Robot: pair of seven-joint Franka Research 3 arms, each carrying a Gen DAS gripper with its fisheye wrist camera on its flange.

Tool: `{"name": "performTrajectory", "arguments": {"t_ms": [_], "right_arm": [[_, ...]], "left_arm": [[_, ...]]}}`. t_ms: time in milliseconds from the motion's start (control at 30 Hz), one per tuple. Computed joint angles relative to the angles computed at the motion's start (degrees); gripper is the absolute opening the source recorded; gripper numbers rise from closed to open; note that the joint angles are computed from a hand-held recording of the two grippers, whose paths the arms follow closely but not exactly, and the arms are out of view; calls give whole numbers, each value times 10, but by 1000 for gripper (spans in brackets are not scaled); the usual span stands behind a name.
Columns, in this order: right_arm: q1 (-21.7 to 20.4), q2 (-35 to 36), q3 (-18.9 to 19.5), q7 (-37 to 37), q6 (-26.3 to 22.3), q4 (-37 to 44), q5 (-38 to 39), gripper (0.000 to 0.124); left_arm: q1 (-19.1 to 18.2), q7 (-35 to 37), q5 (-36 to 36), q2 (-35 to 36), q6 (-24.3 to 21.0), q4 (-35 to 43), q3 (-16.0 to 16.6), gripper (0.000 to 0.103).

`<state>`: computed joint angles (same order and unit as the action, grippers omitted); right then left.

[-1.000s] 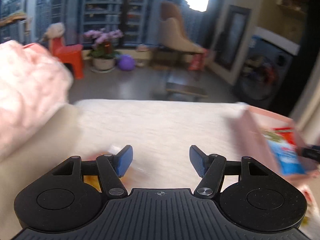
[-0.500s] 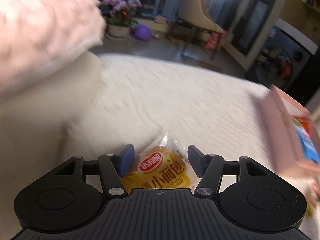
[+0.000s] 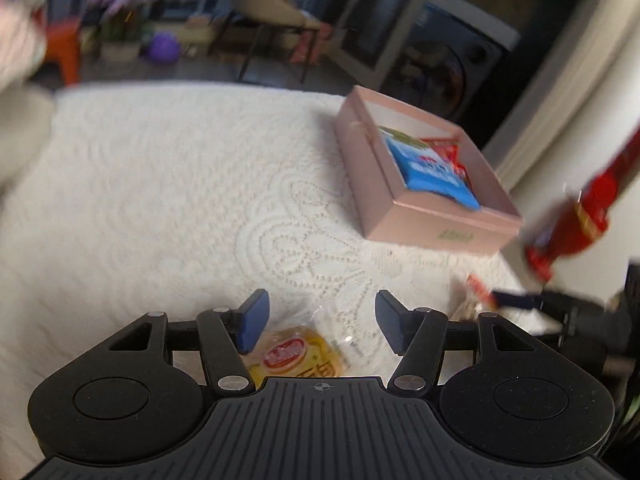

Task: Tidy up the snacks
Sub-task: 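Move the left tool to the wrapped bread bun while the right tool moves to the Wangzai pack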

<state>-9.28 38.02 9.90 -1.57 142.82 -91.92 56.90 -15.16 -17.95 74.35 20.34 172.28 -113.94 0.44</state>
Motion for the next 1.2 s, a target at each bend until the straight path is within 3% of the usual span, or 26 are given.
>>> {"name": "performTrajectory", "arguments": {"t_ms": [200, 333, 667, 933, 1200], "right_arm": [[-3, 7, 4, 0, 8, 4, 5, 77], [-2, 2, 9, -20, 26, -9, 14, 79], [-9, 0, 19, -64, 39, -19, 43, 80], [-10, -6, 23, -119, 56, -38, 92, 84], [2, -11, 11, -108, 59, -39, 89, 85]], "left_arm": [[19, 313, -167, -30, -106, -28, -69, 64], [4, 412, -221, -26, -148, -25, -75, 64], [-20, 381, -232, 6, -190, 13, -49, 67], [-20, 330, -244, 29, -144, 33, -38, 67], [-34, 306, -255, 53, -87, 52, -20, 66]]}}
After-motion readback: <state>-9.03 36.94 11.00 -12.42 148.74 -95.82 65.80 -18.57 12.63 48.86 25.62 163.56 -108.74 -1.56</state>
